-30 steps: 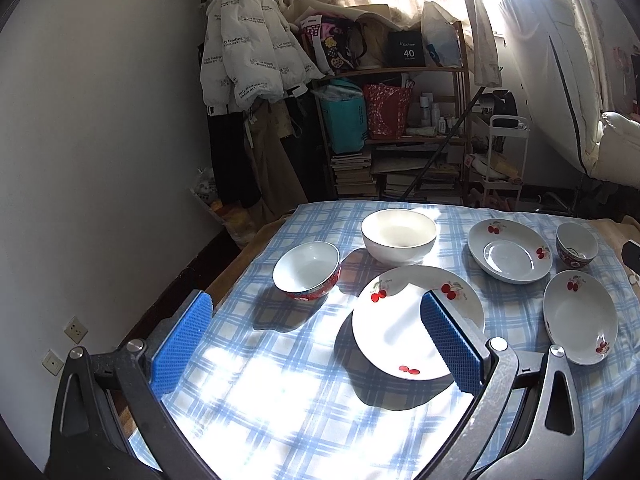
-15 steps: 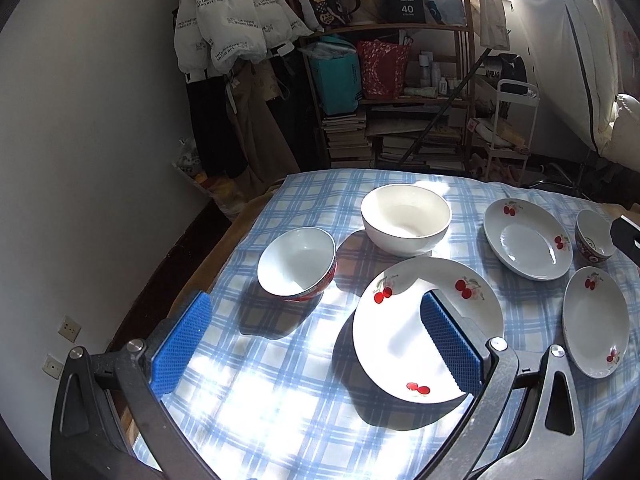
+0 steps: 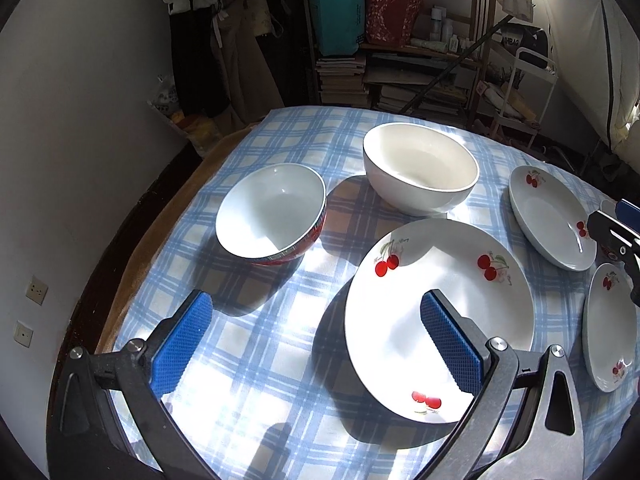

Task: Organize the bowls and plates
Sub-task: 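Move both tools forward to the rim of a cherry-print deep plate, then close the left tool on the plate rim while the right tool grips the rim too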

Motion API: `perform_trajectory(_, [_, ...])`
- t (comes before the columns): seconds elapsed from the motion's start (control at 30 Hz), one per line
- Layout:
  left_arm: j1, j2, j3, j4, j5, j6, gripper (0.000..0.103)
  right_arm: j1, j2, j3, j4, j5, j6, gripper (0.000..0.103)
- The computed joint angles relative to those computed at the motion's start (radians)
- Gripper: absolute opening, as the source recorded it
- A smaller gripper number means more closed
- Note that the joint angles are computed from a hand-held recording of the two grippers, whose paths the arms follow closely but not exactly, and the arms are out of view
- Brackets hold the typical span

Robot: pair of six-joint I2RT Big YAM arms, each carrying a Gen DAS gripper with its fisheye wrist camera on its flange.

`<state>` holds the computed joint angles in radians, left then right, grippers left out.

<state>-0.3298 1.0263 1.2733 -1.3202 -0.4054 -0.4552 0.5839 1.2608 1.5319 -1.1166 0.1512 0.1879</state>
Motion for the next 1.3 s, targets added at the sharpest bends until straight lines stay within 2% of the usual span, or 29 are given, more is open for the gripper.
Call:
perform_trajectory(0.13, [0.004,0.027,-0.013,0.005,0.010,0.004,0.102,-0.024,0.021,-0.030,0.017,-0.078,0.030,0.077])
perform_trajectory(0.57, [0.027,0.065,-0.040,0.021,0.077,0.022,0.102,-0.019,0.066,-0.075,0.039,-0.146,0.022,0.072])
perform_trajectory(0.77, [0.055,0.069,-0.053,0.040,0.144,0.027,0.101,-0.026,0.080,-0.084,0.028,-0.177,0.024,0.060])
perform_trajectory(0.83, [0.063,0.064,-0.062,0.051,0.135,0.021,0.091,-0.028,0.085,-0.088,0.024,-0.190,0.026,0.055])
perform_trajectory(0.87, [0.072,0.063,-0.067,0.056,0.146,0.017,0.089,-0.029,0.088,-0.091,0.022,-0.198,0.028,0.050])
perform_trajectory(1.07, [0.129,0.066,-0.090,0.072,0.261,0.010,0.075,-0.033,0.096,-0.105,0.017,-0.221,0.041,0.034])
perform_trajectory(1.17, [0.137,0.075,-0.098,0.079,0.295,0.011,0.057,-0.034,0.099,-0.111,0.010,-0.215,0.056,0.020])
perform_trajectory(1.2, [0.139,0.082,-0.100,0.076,0.303,0.012,0.047,-0.037,0.098,-0.116,0.011,-0.222,0.064,0.017])
perform_trajectory(1.3, [0.149,0.077,-0.115,0.099,0.342,-0.011,0.043,-0.049,0.098,-0.127,0.022,-0.265,0.093,0.014])
